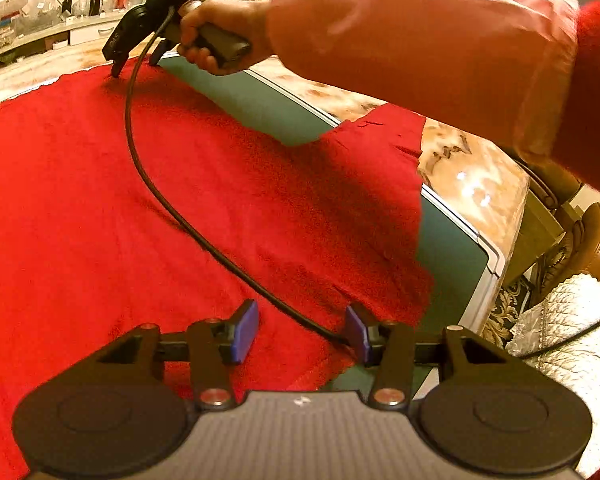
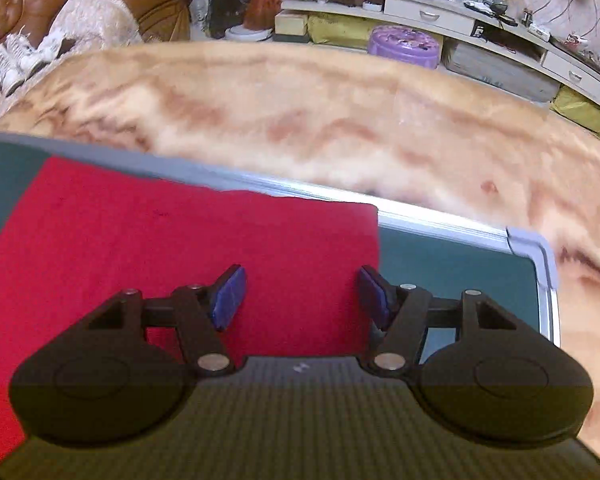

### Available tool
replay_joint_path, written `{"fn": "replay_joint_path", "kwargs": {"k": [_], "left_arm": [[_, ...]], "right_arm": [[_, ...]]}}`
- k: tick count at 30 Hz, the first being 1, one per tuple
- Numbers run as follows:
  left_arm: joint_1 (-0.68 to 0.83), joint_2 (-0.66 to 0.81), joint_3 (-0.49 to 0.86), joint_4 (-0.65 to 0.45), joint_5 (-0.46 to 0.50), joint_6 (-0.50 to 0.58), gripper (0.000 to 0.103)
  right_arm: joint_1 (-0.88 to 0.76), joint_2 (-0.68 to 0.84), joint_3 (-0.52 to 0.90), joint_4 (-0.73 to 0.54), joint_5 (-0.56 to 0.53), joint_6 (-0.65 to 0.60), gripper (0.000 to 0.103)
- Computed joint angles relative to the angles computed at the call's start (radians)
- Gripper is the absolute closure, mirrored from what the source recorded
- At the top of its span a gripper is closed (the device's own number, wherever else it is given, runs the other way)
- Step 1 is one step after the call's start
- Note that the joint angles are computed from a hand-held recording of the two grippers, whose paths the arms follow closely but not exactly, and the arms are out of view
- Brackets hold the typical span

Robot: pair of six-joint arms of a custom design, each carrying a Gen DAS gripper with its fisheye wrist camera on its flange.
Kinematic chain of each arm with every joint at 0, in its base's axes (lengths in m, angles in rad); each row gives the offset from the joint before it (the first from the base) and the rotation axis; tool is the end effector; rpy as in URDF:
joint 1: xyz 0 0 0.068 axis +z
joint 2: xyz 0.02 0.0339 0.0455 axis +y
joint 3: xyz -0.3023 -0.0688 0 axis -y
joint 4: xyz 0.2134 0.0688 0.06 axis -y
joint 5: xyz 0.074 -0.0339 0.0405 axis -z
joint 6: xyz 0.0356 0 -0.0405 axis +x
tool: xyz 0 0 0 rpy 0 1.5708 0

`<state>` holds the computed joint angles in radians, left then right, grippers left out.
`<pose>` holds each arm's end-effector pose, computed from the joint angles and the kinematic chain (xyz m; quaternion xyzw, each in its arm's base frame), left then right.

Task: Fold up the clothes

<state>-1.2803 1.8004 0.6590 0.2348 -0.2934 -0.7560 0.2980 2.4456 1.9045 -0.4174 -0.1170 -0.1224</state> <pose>0.0955 -0.2834 0.1537 0.1963 0.9156 -0.2020 0.2869 0.5041 0.1592 0.1593 -0.2158 0.9272 0.0819 0.2948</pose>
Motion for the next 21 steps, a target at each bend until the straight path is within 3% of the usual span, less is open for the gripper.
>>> {"fn": "replay_joint_path", "kwargs": {"k": [4, 7, 10, 13, 17, 21], "left_arm": [[-0.004, 0.011, 0.020, -0.016, -0.008, -0.014, 0.050], [-0.011, -0.022, 0.005, -0.038, -0.006, -0.017, 0.050], [-0.040, -0.090, -0.031, -0.083, -0.049, -0.041, 0.050], [-0.110, -0.210, -0.092, -0.154, -0.151, -0.112, 0.048], [-0.259, -0.345, -0.123, -0.403, -0.297, -0.358, 0.041], [-0.434, -0.347, -0.100, -0.728, -0.349, -0.769, 0.041]], "right_arm": [[-0.002, 0.042, 0.067, -0.019, -0.008, -0.004, 0.029], [-0.004, 0.006, 0.004, 0.008, -0.012, 0.010, 0.029], [-0.042, -0.141, -0.244, 0.177, -0.117, 0.046, 0.029], [-0.109, -0.324, -0.478, 0.240, -0.250, 0.046, 0.029], [-0.253, -0.655, -0.919, 0.260, -0.441, -0.110, 0.029], [-0.446, -0.950, -1.330, 0.203, -0.502, -0.333, 0.029]]}}
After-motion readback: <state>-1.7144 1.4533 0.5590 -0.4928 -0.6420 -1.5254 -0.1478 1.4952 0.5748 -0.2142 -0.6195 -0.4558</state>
